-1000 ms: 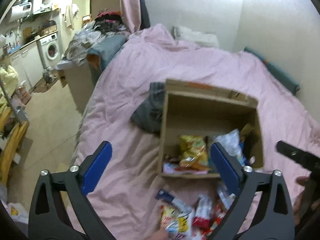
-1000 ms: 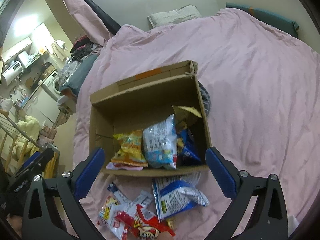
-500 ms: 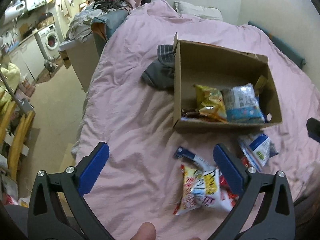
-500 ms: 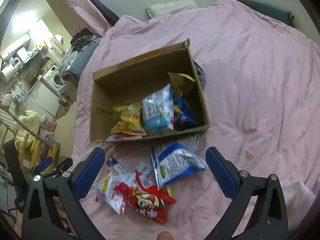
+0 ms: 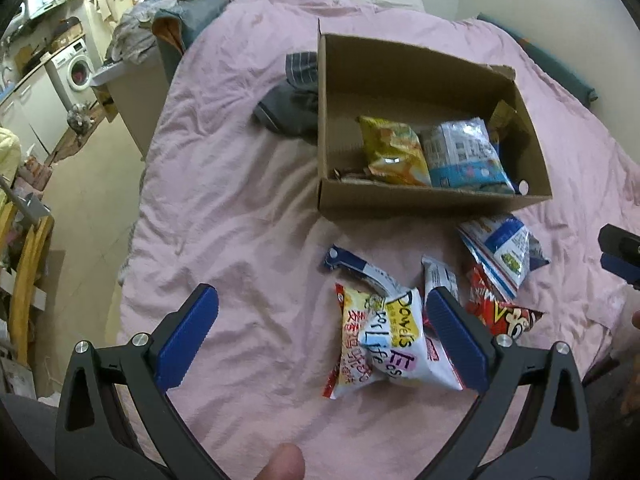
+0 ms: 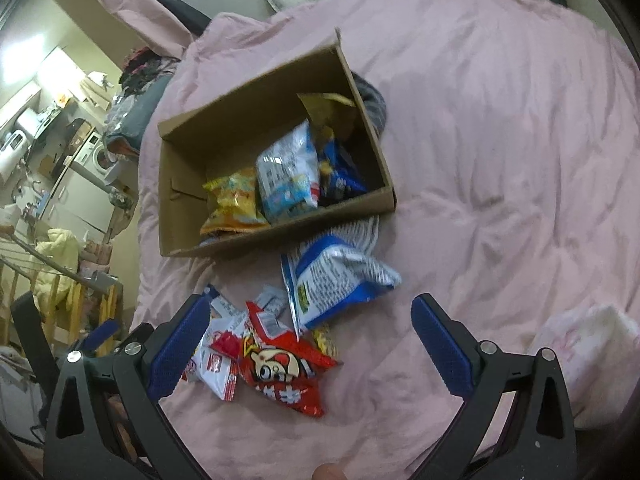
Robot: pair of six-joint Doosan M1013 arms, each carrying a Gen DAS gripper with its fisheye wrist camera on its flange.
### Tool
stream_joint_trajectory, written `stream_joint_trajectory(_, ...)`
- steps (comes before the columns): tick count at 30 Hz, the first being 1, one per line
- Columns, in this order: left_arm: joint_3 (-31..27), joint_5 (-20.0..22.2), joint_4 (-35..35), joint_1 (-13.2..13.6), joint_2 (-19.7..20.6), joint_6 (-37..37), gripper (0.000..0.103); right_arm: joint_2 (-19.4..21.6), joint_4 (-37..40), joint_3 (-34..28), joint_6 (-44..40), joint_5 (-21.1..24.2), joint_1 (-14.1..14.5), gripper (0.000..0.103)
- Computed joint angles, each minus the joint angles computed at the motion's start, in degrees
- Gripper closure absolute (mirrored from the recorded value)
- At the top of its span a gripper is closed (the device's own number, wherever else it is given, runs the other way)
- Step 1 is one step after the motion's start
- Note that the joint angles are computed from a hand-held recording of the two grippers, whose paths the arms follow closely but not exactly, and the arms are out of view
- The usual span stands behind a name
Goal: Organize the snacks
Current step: 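Grasp the red cartoon-face bag with the right tool while the left grasps the white red-lettered bag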
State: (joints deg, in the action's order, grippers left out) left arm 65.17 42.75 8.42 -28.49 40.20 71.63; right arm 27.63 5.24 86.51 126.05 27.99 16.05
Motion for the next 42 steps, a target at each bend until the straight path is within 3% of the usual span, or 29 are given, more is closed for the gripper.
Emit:
stream_joint_trajectory(9, -0.19, 0.86, 1.07, 0.17, 0.17, -1.82, 0.001, 1.51, 8.2, -0.98, -4.73, 1.57, -0.67, 0.0)
stream_joint_trajectory(20, -2.6, 6.19, -3.0, 1.68, 1.88, -2.36, 0.005, 3.88, 22.12, -2.3, -10.51, 4.15, -2.31, 0.0)
stream_joint_trajectory(23, -2.85, 6.56, -4.0, 1.85, 2.04, -1.99, 0.005, 5.73, 22.81, -4.39, -9.25, 8.85, -2.45, 0.0)
stream_joint_trajectory(25, -2.97, 6.71, -4.3, 1.86, 2.11, -2.03, 0.005, 7.96, 26.35, -6.83, -11.64, 14.54, -2.45, 0.0)
stream_joint_trajectory(29, -2.99, 7.01, -4.23, 1.92, 2.15, -2.26, 0.005, 11.35, 21.57, -11.58, -9.23, 22.65, -0.93, 0.001)
stream_joint_trajectory(34, -2.93, 7.29, -4.09, 2.23, 2.2, -3.08, 0.005, 12.24, 17.82, -13.43, -9.48, 24.91, 0.16, 0.026)
stream_joint_trajectory(42, -2.89, 7.3, -4.9, 2.19, 2.11, -2.33, 0.005, 8.87, 20.58, -8.31, -15.35, 21.83, -0.8, 0.047)
